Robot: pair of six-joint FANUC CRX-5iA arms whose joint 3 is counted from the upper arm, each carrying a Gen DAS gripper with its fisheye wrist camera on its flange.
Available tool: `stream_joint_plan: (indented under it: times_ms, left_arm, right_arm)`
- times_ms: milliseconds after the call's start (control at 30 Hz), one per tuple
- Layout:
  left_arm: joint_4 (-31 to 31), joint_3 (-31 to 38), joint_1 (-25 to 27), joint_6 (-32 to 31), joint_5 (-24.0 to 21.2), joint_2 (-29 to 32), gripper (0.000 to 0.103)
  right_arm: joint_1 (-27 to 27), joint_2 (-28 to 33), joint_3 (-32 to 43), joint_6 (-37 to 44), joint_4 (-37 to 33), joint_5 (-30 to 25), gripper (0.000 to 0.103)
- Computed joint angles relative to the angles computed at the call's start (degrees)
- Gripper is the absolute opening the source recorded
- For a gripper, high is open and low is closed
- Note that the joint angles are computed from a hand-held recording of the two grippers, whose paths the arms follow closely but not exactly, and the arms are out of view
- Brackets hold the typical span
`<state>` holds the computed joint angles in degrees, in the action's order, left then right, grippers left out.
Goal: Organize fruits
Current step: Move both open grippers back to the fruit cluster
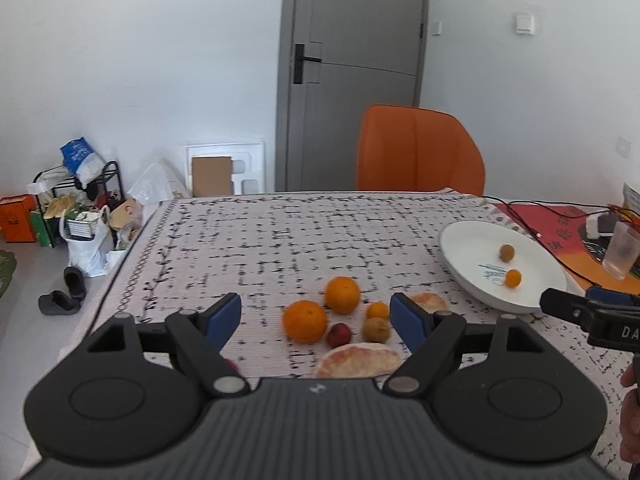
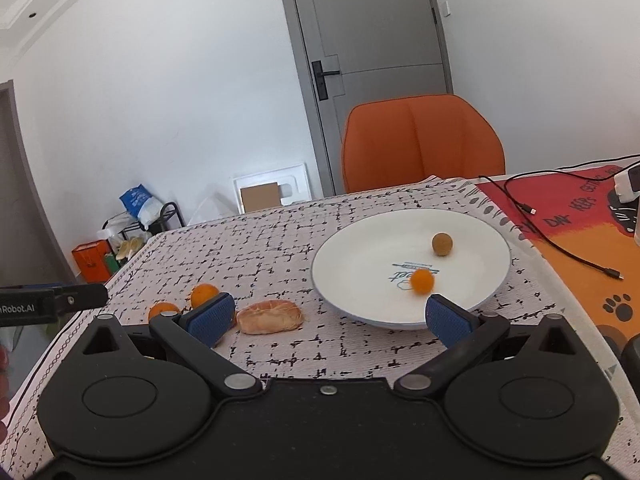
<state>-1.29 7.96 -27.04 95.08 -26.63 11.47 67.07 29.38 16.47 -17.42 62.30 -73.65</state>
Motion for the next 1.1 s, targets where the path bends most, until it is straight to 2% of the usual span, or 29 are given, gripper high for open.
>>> stream_joint_plan:
  times_ms: [200,567,833,1100]
  left_arm:
    - [-2.1,-0.7,1.4,2.9,-0.6,-0.8,0.08]
    - [-1.0,-3.2,3.6,3.2,-0.6,-1.1,0.082]
    - [5.7,-6.3,5.6,-1.8,1.5,-0.3,0.082]
    - [5.6,-5.7,6.4,-1.2,1.8,1.6,0.077]
  right_arm:
    - [-0.5,0.7,0.6,1.0,-0.1,3.2,0.103]
    - [-1.5,3.0,3.6,3.9,-2.6,7.5,0.103]
    - [-1.9,5.7,8.1,8.7,-5.9,8.4,0.103]
    - [-2.6,8.5,13.1,13.9,-9.9,11.1,0.103]
